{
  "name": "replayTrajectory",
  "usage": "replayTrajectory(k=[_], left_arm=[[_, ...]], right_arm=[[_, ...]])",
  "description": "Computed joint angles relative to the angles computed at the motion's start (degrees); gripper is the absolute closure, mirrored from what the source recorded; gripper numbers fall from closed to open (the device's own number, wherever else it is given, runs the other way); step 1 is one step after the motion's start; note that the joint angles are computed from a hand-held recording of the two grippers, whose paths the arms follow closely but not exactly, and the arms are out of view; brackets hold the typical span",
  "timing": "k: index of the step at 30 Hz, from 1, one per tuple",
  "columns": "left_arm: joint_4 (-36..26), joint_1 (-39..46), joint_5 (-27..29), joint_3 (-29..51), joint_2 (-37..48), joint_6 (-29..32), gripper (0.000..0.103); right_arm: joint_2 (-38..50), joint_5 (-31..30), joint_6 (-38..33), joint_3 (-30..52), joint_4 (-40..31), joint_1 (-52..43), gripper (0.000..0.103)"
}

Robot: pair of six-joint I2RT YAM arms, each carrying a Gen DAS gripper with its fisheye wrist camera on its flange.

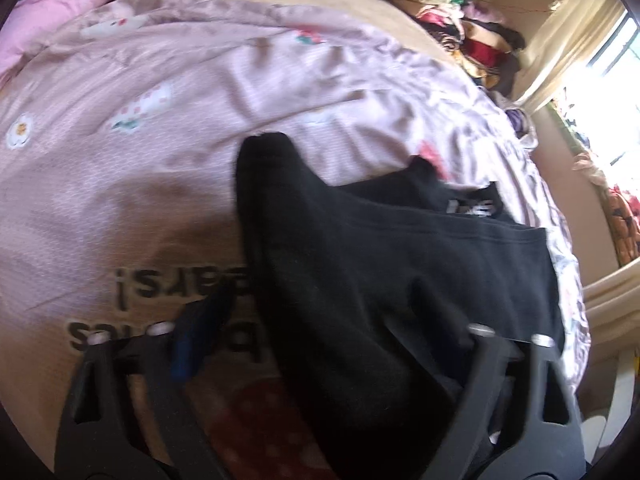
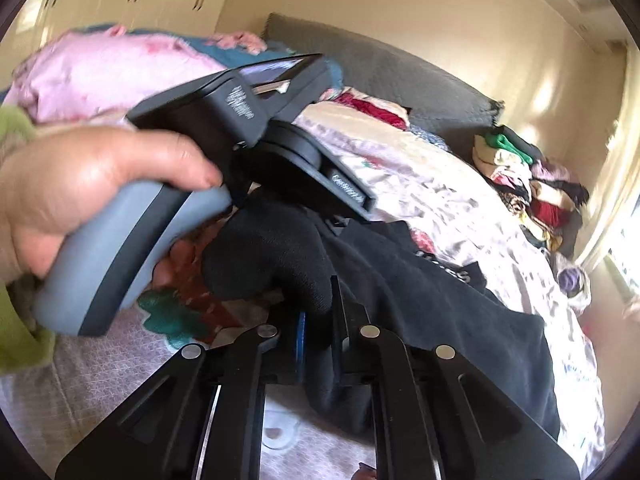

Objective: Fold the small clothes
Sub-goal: 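Lift the gripped shirt edge with the left tool and fold it over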

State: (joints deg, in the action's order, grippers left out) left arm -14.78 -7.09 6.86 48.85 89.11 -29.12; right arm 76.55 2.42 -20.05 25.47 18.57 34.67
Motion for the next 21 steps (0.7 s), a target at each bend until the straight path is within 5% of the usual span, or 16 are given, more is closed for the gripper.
replayTrajectory(k=[2, 8, 21], left_arm=[[0.43, -1.96, 0.08, 0.81, -0.60, -1.79, 0.060], [-1.54, -10.11, -7.79, 5.84, -2.77, -2.75, 0.085], [-8.73, -22.14, -16.49, 23.44, 5.25, -3.32, 0.086]], right_arm=[[-2.69, -2.26, 0.59, -0.96, -0.72, -2.81, 0.095], [-10.40, -7.19, 3.33, -4.04, -2.79, -10.24, 0.095], [-16.66, -22.76, 6.36, -4.18, -6.26, -31.39, 0.096]])
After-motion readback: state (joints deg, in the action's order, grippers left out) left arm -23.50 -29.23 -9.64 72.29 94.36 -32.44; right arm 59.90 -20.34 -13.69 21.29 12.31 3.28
